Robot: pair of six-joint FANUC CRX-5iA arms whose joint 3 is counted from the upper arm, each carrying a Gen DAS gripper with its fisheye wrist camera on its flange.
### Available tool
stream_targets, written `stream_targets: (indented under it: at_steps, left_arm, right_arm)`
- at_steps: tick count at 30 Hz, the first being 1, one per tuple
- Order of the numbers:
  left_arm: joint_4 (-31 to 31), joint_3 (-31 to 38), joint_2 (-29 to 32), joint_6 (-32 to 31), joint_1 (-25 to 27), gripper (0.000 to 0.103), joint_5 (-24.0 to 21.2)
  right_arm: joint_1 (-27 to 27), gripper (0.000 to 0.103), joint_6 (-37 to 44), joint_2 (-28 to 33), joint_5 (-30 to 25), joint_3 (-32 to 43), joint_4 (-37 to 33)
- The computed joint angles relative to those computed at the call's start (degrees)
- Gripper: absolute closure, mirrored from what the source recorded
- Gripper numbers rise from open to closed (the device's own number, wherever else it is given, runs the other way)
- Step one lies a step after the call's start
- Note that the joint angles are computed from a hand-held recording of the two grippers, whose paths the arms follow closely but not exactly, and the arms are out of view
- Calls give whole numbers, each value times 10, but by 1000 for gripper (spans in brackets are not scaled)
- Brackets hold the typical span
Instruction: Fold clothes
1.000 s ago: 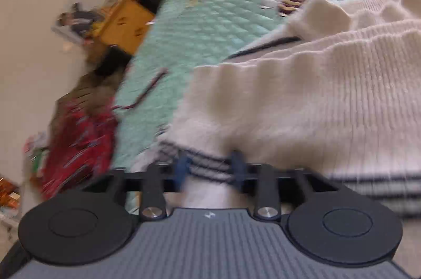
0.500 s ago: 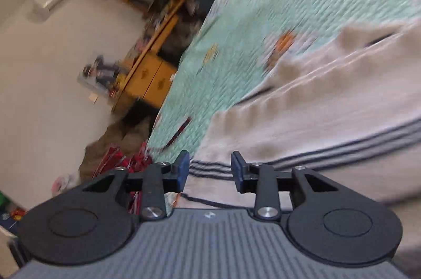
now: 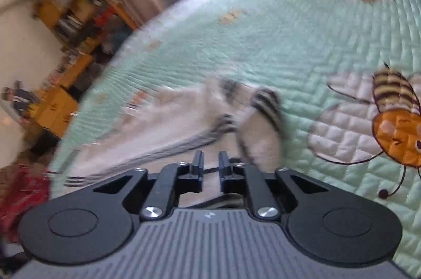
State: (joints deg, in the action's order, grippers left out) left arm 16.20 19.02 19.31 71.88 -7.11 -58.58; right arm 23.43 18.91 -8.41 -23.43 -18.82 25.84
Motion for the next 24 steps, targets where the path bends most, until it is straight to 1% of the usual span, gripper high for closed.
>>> stream_targets:
  at_steps: [1,2,4,5,6,7,8,9,10,12,13,14,15,16,17,20,22,24]
  left_arm:
    - [3,-6,-2,-5,1,1,5]
    - [4,-13,-4,-12,0,1,13]
    - [5,-26,-8,-24,0,0,26]
    - [6,-29,-9,-28,-1,0,31]
    - [7,-30,-9,-31,-1,0,33]
    - [7,-29,-9,-32,0,0,31]
    - [8,-26,-8,-32,0,0,28]
    - [9,-25,-7,-33,1,0,26]
    - [9,-26,-8,-34,1,0,26]
    - [8,-29,-10,-34,1,0,29]
    - [7,-31,-11,-35,0,0,32]
    - [4,-33,-13,-34,-1,0,34]
    - [-1,-32,-13,-29,-3,0,35]
    - [-8,-28,-12,-24,-5,0,32]
    - [-14,-21,-9,-19,-7,0,27]
    - [-25,-8,-4,-9,-9,0,14]
    - [-28,-4,-2,-5,-10,0,11]
    - [-30,-6,-4,-6,-11,0,14]
  right_arm:
    - [7,79,5,-13,16,-12,2]
    - [14,72,18,-24,15,-19,-6]
    - [28,67,81,-33,-31,-18,-57]
    - [30,77,102,-25,-58,-19,-68]
    - [32,81,100,-32,-54,-38,-53]
    - [33,81,84,-43,-30,-68,-24]
    - [38,81,60,-49,-35,-74,1]
    - [45,79,53,-52,-54,-66,6]
    - [54,76,40,-57,-62,-62,19]
    - [65,72,71,-79,-47,-67,12]
    - [71,66,90,-90,-39,-68,5]
    - [75,58,96,-90,-48,-71,7]
    - [78,56,98,-89,-61,-74,10]
    - [82,58,100,-87,-73,-77,14]
    - [86,65,102,-85,-85,-80,17]
    - [99,64,107,-78,-123,-81,28]
    - [108,62,129,-65,-157,-56,26]
    - [107,61,140,-60,-172,-36,6]
